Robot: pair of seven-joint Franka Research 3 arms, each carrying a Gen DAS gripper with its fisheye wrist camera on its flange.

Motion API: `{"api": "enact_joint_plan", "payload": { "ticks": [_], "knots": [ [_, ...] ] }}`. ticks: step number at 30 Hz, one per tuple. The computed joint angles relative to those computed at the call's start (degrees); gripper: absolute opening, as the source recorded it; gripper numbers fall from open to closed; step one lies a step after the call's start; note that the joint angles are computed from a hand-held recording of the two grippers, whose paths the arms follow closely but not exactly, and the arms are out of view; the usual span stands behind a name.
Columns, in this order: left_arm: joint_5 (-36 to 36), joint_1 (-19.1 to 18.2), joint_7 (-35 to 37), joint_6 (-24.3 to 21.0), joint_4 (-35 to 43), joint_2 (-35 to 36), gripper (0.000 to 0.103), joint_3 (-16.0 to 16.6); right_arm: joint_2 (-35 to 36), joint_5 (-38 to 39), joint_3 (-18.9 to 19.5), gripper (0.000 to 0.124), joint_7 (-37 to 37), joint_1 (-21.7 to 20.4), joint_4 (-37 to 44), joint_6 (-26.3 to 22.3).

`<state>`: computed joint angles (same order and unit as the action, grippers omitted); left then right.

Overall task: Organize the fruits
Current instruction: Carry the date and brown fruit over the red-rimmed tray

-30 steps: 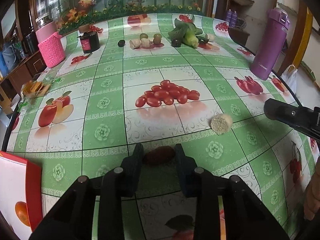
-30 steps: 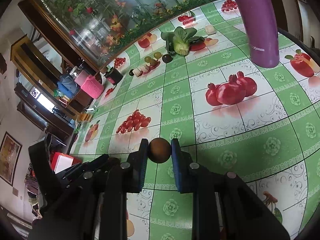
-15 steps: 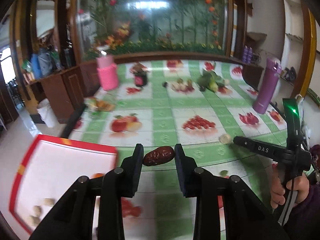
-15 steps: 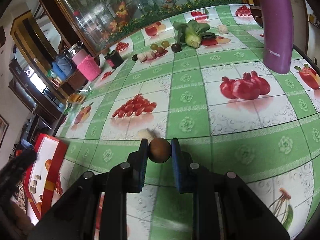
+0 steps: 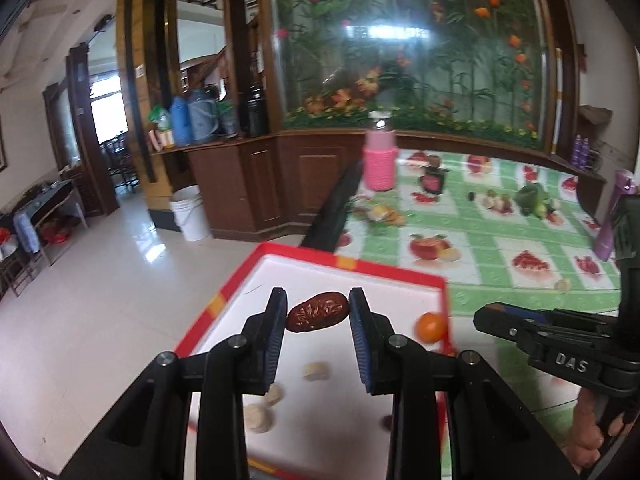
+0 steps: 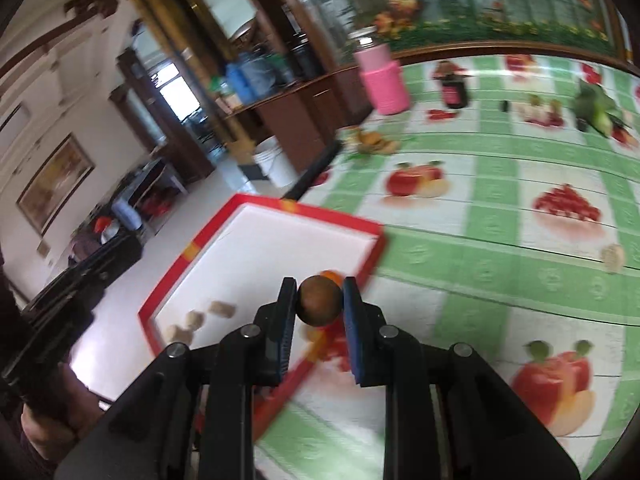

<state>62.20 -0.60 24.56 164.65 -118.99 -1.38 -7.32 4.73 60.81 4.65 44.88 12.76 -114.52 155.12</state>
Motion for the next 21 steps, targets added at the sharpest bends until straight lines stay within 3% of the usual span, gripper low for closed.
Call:
{"api": "enact_joint_plan", "payload": {
  "ticks": [10,21],
  "knots": [
    [0.46,1.53,-0.52,-2.26,-3.54,-0.22,0.031,0.88,1.86,-10.04,2.19,0.025,6.18,3.91,-1.28,0.28],
    [-2.13,2.47,1.73,-1.86,-5.32,0.14,0.031,1.48,3.07,-13.48,2.86,0.025,8.57,4.69,-1.32,0.95]
  ]
}}
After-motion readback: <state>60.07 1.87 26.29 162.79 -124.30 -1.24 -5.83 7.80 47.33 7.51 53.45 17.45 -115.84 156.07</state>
